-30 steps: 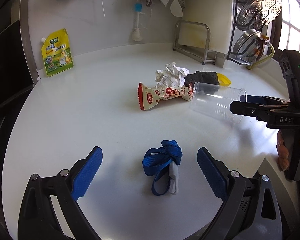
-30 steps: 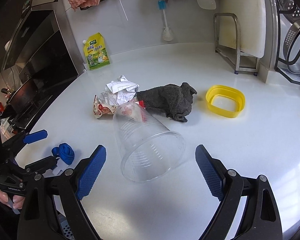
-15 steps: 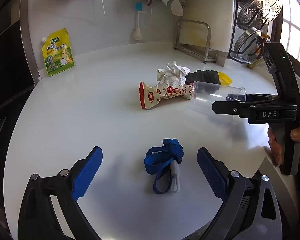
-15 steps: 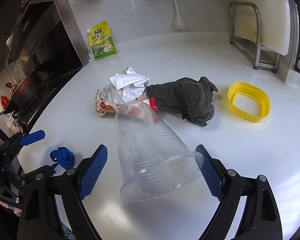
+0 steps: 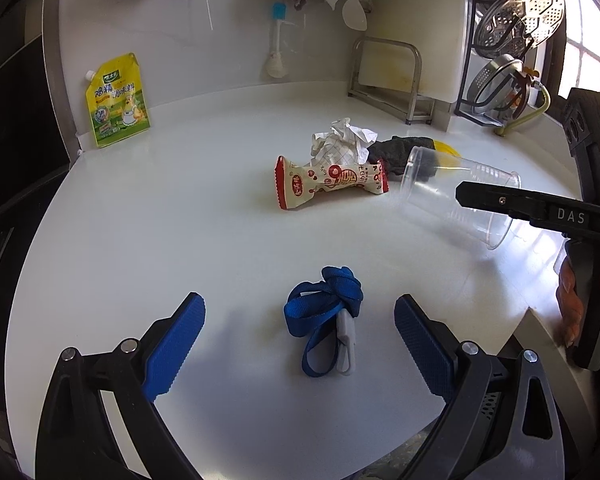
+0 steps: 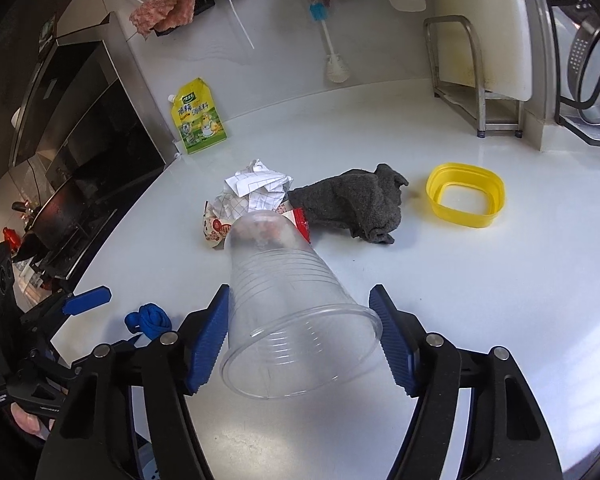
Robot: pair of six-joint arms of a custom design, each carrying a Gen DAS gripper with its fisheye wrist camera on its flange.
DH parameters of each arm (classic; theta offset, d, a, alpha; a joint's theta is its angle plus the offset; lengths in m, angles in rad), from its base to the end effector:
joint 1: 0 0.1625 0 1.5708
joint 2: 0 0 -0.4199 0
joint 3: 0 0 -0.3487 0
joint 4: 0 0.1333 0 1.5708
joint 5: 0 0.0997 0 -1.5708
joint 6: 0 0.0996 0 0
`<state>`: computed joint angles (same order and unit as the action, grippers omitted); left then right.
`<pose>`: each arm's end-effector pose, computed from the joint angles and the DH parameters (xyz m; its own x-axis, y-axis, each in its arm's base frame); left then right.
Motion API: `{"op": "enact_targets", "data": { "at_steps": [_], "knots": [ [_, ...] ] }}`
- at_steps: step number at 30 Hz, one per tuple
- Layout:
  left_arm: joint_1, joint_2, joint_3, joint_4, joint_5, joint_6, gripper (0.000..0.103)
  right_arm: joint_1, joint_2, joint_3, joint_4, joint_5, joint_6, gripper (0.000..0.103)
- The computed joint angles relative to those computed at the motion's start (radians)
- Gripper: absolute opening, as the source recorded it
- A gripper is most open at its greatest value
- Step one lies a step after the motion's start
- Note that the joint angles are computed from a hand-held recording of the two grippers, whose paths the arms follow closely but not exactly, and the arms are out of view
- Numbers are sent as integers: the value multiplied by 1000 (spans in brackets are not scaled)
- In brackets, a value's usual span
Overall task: Collect trash
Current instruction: 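Close the right tool on the clear plastic cup while the left tool grasps the blue strap, then carry the cup in the right tool over the basket while the left tool carries the strap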
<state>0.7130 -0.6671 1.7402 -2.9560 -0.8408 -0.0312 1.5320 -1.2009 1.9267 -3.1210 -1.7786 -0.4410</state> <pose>-0.3338 -0.5527 0.0759 -0.6645 0.4101 -0.6248 0.6995 0.6356 -0.3267 0.0913 -0.5558 0.3296 -0.8901 -0.1184 0.4400 -0.3910 0.6944 -0.6041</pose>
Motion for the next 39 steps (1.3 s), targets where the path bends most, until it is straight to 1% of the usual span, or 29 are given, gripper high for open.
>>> {"op": "enact_targets", "data": {
  "at_steps": [3, 6, 10, 11, 12, 13, 14, 16, 17, 18, 20, 21, 22, 23, 24, 27, 31, 35, 39],
  "knots": [
    [-3, 7, -1, -10, -2, 6, 94, -20, -40, 58, -84, 21, 60, 67],
    [-5, 21, -13, -3, 8, 6, 94, -37, -75, 104, -145, 36, 100, 67],
    [-3, 44, -41, 42, 19, -7, 94, -53, -110, 138, -175, 60, 124, 67],
    [-2, 50, -46, 46, 22, -10, 93, -54, -113, 141, -180, 67, 126, 67],
    [-3, 56, -50, 47, 33, -14, 91, -55, -117, 144, -183, 75, 126, 67],
    [-4, 61, -55, 49, 42, -18, 84, -57, -119, 147, -183, 82, 127, 67],
    [-4, 65, -58, 52, 46, -20, 81, -56, -120, 149, -184, 86, 126, 67],
    [-6, 73, -64, 60, 61, -26, 68, -55, -121, 148, -180, 90, 122, 67],
    [-5, 75, -63, 63, 59, -30, 65, -55, -121, 148, -180, 92, 122, 67],
    [-4, 76, -63, 73, 55, -36, 59, -55, -122, 149, -179, 96, 123, 67],
    [-7, 71, -49, 49, 43, -30, 47, -58, -124, 151, -181, 104, 124, 67],
    [-8, 70, -46, 49, 37, -26, 36, -57, -125, 152, -183, 105, 124, 67],
    [-10, 69, -46, 54, 30, -25, 28, -59, -127, 155, -185, 108, 126, 67],
    [-10, 67, -47, 62, 25, -25, 24, -59, -128, 157, -187, 110, 126, 67],
    [-11, 65, -48, 72, 20, -26, 18, -58, -130, 161, -193, 108, 126, 67],
    [-13, 50, -38, 85, 13, -38, 17, -51, -134, 180, -219, 97, 124, 67],
    [-29, 18, 4, 62, 22, -36, 17, -36, -144, 216, -266, 72, 126, 67],
    [-54, -25, 66, 22, 32, -19, 17, 1, -147, 278, -365, -30, 116, 67],
    [-80, -65, 133, -11, 29, -11, 17, 35, -160, 368, -476, -109, 139, 67]
  ]
}}
